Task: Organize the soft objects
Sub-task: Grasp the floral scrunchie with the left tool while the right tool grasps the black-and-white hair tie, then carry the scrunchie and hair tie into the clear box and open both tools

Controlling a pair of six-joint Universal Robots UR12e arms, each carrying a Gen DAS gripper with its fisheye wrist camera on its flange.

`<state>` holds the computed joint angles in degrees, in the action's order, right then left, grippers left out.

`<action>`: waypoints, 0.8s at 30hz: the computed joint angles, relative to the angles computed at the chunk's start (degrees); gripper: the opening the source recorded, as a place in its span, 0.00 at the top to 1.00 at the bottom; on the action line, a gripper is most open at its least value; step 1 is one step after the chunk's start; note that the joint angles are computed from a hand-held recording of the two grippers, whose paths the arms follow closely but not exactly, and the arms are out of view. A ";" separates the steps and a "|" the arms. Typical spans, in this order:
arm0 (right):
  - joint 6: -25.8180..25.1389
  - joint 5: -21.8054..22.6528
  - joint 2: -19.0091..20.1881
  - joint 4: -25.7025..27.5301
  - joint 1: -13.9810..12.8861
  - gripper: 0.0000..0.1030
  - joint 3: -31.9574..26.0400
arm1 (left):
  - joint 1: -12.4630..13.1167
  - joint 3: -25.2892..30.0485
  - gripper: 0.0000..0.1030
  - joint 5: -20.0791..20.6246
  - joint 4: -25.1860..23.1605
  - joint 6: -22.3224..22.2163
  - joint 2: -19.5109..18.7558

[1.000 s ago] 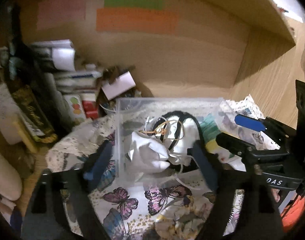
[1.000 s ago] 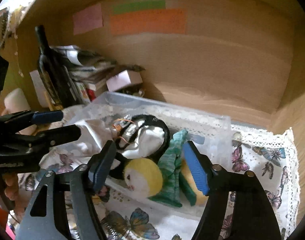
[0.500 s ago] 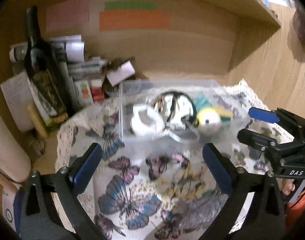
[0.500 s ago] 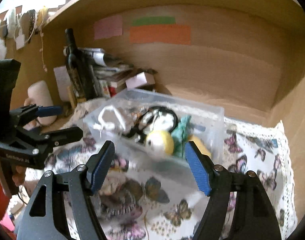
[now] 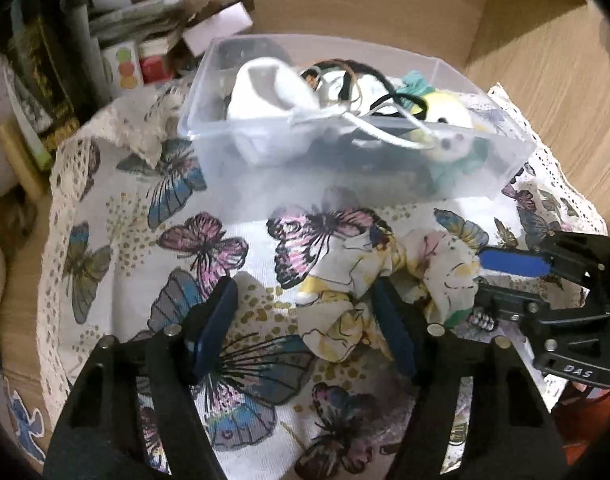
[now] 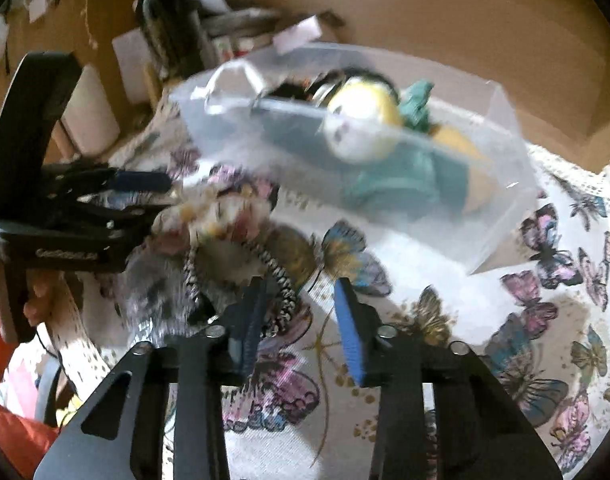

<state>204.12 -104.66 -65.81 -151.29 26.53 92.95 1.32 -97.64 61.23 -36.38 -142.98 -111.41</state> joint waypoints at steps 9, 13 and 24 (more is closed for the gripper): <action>-0.61 -4.15 0.76 -0.27 0.67 0.93 -0.63 | 0.22 -1.54 0.91 -1.40 1.04 2.85 0.94; -0.31 -7.50 0.23 -2.27 1.43 0.94 0.23 | 1.64 -3.25 0.92 -4.25 3.60 2.05 2.35; -0.61 -15.35 -2.06 -9.35 2.72 0.94 1.99 | 3.92 -4.97 0.92 -8.96 13.80 -4.78 4.85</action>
<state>203.52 -120.01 -67.87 -160.64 29.24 94.94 5.25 -102.61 52.27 -22.58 -147.76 -106.55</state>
